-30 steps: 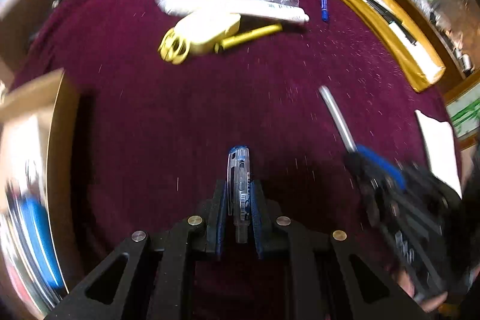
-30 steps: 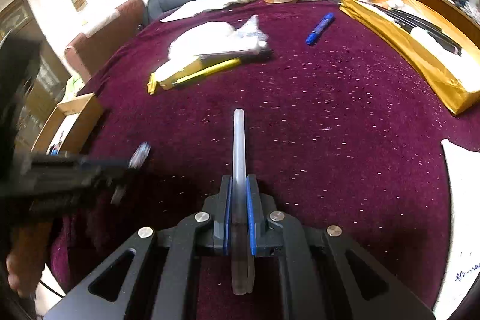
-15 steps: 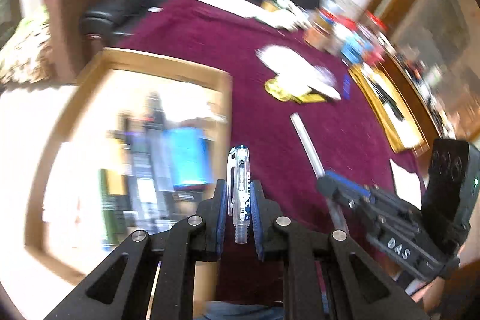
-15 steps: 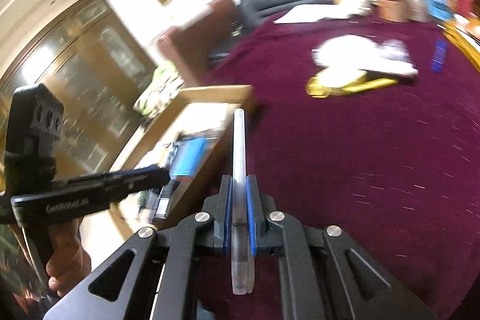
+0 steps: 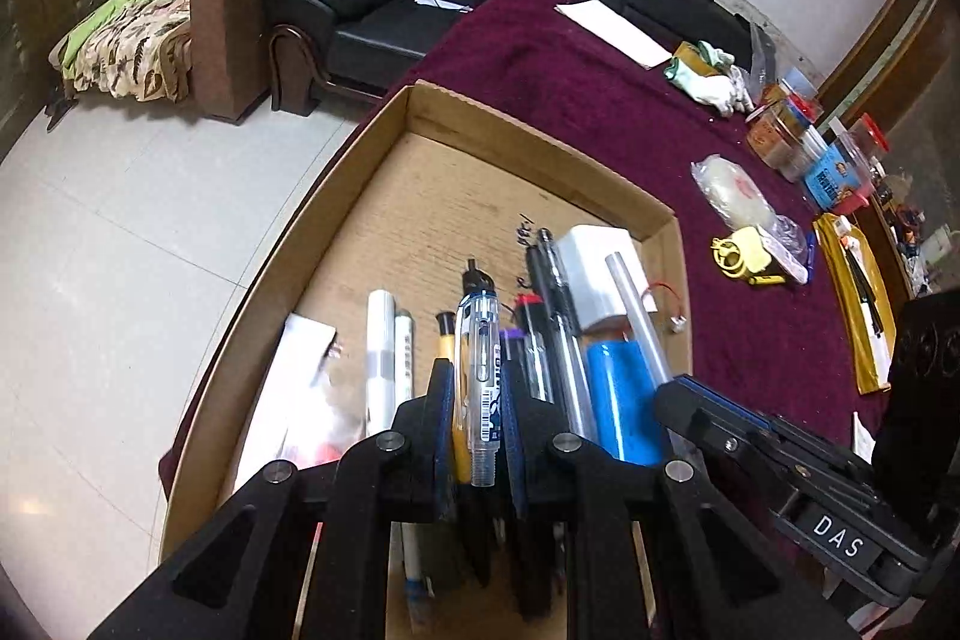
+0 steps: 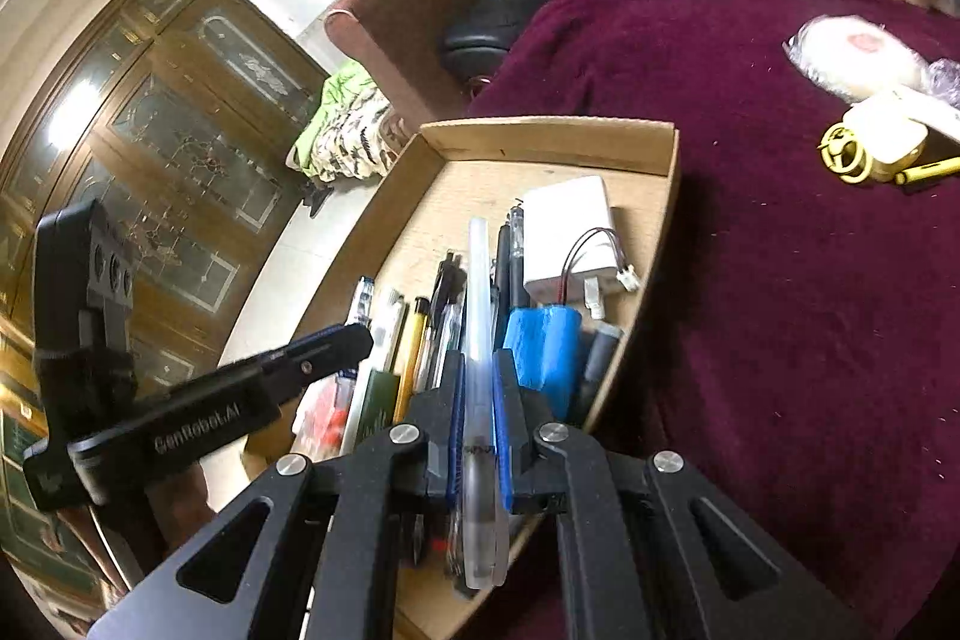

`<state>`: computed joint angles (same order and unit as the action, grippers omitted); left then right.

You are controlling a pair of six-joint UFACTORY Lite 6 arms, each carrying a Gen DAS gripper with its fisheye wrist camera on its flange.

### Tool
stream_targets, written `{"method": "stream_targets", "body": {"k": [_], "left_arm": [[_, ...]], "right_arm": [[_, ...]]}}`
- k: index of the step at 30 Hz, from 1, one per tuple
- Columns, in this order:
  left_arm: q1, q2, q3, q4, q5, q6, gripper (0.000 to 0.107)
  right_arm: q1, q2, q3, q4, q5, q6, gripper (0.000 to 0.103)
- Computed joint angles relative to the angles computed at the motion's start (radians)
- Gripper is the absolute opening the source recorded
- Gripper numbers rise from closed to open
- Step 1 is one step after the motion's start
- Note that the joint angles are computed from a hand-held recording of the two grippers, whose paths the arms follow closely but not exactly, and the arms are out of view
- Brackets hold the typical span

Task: Organize rigid objects
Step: 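Carry both pens into the cardboard tray and release them, then grasp the white tube with the right tool while the left tool grasps the yellow-black marker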

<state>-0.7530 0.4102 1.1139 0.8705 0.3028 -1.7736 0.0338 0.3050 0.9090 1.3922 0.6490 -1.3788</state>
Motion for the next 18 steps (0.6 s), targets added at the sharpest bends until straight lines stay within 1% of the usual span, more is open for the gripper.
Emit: {"method": "stream_targets", "body": {"k": [5,8,10,12,15,16,17,18], "left_arm": [[0.036,0.061,0.046,-0.097,-0.022,0.121,0.015],[0.036,0.082,0.055,-0.079,-0.02,0.105,0.015],[0.039,0.098,0.06,-0.086,-0.031,0.108,0.015],[0.038,0.115,0.069,-0.081,-0.031,0.101,0.015],[0.029,0.105,0.053,0.031,-0.039,-0.012,0.015],[0.024,0.099,0.05,0.053,-0.04,-0.036,0.018],[0.015,0.088,0.043,0.084,-0.037,-0.07,0.029],[0.004,0.076,0.037,0.122,-0.029,-0.11,0.035]], "right_arm": [[0.045,0.062,0.057,0.009,-0.029,0.053,0.009],[0.068,0.084,0.072,0.022,-0.063,0.056,0.009],[0.078,0.072,0.052,0.042,-0.092,0.032,0.009],[0.078,0.081,0.057,0.043,-0.087,0.032,0.009],[0.07,0.112,0.078,0.048,-0.069,0.034,0.01],[0.059,0.12,0.08,0.041,-0.054,0.037,0.013],[0.047,0.129,0.087,0.038,-0.033,0.037,0.015],[0.021,0.123,0.082,0.035,0.005,0.031,0.022]]}}
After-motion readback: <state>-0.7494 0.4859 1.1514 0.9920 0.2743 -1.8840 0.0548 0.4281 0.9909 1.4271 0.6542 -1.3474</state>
